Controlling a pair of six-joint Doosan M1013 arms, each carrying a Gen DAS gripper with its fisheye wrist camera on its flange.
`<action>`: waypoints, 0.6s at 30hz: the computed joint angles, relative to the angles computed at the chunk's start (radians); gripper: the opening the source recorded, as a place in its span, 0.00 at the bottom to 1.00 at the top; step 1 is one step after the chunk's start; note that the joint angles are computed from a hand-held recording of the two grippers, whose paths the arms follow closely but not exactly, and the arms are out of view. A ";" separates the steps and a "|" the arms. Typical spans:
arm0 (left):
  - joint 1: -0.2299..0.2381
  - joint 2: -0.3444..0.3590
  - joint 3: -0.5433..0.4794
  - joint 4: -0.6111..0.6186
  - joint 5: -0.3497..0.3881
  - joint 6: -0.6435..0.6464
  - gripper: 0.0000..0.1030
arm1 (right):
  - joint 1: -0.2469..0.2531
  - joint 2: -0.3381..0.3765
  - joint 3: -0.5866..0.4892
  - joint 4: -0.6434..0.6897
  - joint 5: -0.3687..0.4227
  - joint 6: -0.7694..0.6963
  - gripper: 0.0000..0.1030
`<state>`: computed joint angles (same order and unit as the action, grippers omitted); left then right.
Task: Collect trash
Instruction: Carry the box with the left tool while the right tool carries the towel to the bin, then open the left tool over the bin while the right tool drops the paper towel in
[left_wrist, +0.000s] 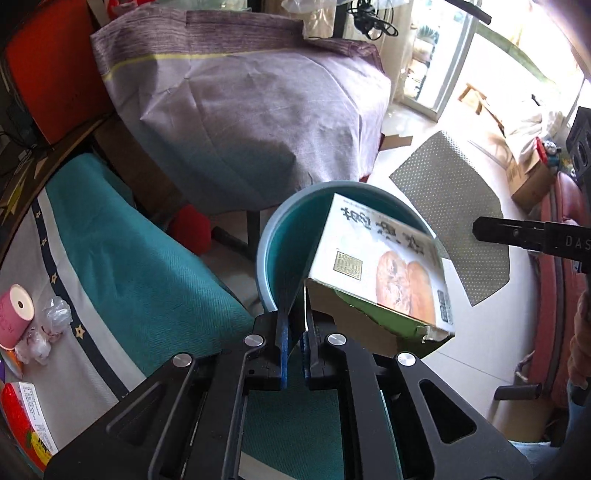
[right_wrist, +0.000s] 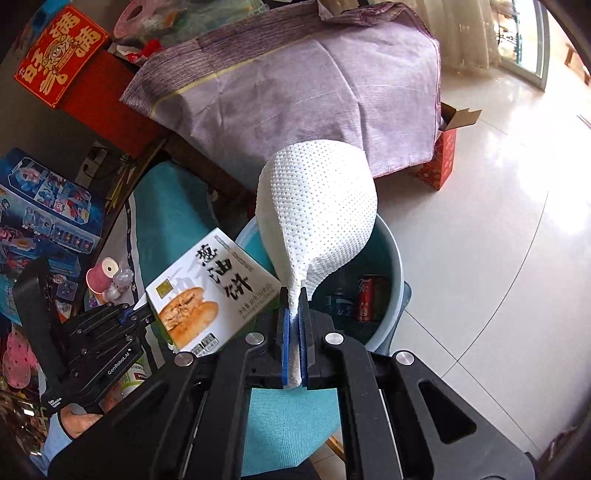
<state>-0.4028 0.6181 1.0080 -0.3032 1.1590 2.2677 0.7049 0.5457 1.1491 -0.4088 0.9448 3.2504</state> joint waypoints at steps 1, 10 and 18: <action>-0.002 0.005 -0.006 0.001 0.009 -0.006 0.15 | -0.003 -0.001 0.004 0.005 -0.003 0.000 0.04; 0.003 -0.003 0.001 -0.027 0.003 -0.007 0.61 | -0.017 0.014 -0.002 0.065 -0.021 -0.052 0.04; 0.019 -0.014 0.016 -0.058 -0.006 -0.010 0.87 | -0.026 0.041 -0.034 0.125 -0.002 -0.114 0.05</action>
